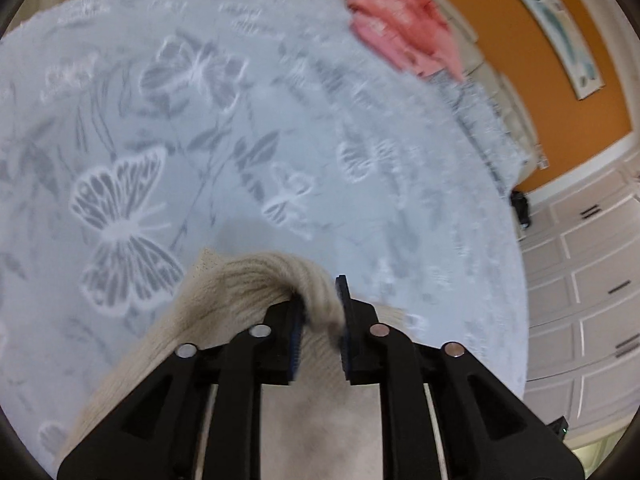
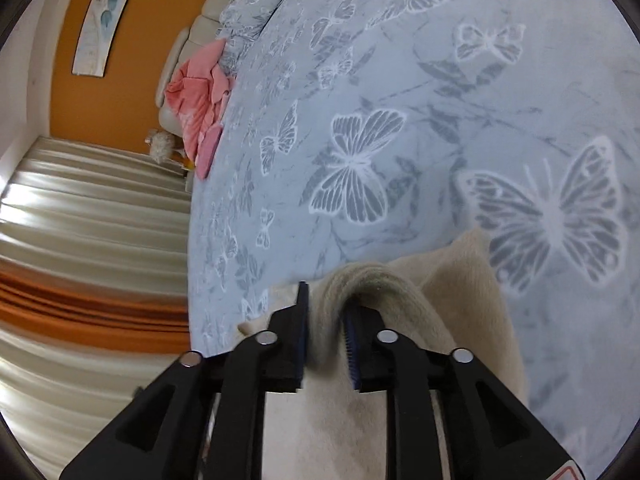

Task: Fold small clothes

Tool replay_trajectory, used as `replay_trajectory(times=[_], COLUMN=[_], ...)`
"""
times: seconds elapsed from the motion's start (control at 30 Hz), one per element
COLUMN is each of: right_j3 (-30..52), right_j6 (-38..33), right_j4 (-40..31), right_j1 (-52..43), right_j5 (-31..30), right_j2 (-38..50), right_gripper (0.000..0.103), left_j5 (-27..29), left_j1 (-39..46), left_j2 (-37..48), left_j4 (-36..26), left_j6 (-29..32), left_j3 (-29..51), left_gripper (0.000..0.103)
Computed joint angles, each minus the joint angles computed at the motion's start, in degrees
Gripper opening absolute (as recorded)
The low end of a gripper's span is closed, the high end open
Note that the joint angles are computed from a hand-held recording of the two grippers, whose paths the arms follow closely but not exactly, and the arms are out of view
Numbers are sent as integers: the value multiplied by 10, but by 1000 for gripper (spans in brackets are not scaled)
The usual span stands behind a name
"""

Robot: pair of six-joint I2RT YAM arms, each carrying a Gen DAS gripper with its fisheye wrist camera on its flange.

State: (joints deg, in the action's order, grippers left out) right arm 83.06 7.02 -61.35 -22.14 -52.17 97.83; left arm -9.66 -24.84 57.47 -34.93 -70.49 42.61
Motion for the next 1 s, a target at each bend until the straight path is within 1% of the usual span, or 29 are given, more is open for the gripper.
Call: replay_trajectory(times=[0.03,0.07,0.1,0.13,0.17,0.2,0.23,0.3,0.33,0.37,0.4,0.43,0.47,0.5,0.53,0.57,0.6,0.63,0.67,0.73,0.77,0.8,0.87,0.93,0.97,1.0], right_j3=[-6,-16,-43,-65,-91,-101,-104,-98,-97,-101,-111,-122,-136,-154,-168,-181,-190,-194,-188,-161,-142,-125,-118,-149,-167,-174], right_j6=[-1,-5,3,8,14,2,-11,-92,-147,-194,-248,-290,-312,-343,-358,-367,-375,-378,-372,-374,-368,-376,-397,-410,-416,-421], right_j4=[6,14,48,66,95,93,82,-3,-49,-85,-120,-146,-156,-164,-164,-160,-156,-157,-161,-180,-183,-187,-190,-165,-152,-146], right_j1=[-7,-15,-31,-44,-66,-84,-93,-120,-129,-134,-138,-139,-134,-133,-134,-130,-125,-122,-118,-134,-136,-154,-195,-189,-185,-188], right_j5=[-12,-24,-29,-29,-37,-53,-58,-48,-32,-10,17,43,69,97,107,120,131,138,148,132,131,134,143,187,207,200], right_j2=[-4,-12,-41,-69,-98,-107,-109,-117,-125,-138,-156,-172,-192,-214,-226,-242,-252,-256,-251,-245,-249,-253,-231,-194,-186,-194], right_gripper=[32,39,60,70,71,71,71,71,71,71,71,71,71,71,71,69,51,17,14,11,8,4,3,4,4,6], left_j5=[13,19,10,-14,-41,-74,-94,-127,-143,-163,-191,-206,-224,-231,-237,-243,-245,-240,-228,-218,-220,-216,-196,-178,-181,-191], left_j1=[8,13,8,-5,-19,-39,-55,-102,-133,-172,-235,-279,-346,-388,-428,-474,-498,-511,-511,-512,-521,-527,-522,-513,-522,-534], left_j2=[4,-10,-24,-40,-54,-75,-91,-143,-160,-173,-188,-188,-181,-169,-159,-146,-131,-114,-92,-106,-121,-135,-152,-165,-168,-162], left_j4=[6,21,23,13,-1,-25,-42,-85,-115,-149,-194,-226,-273,-296,-314,-325,-331,-341,-357,-373,-385,-404,-423,-406,-400,-411], left_j6=[3,9,10,7,1,-9,-19,-56,-85,-122,-178,-221,-285,-322,-354,-387,-407,-414,-409,-421,-444,-467,-476,-469,-478,-494], left_j3=[-5,-22,-29,-31,-30,-27,-26,-28,-26,-23,-22,-21,-19,-17,-19,-22,-21,-16,-4,-4,-5,-4,-14,-42,-50,-42], left_gripper=[28,38,43,53,63,67,68,69,73,76,77,78,78,78,77,74,69,53,34,16,11,9,7,8,9,9])
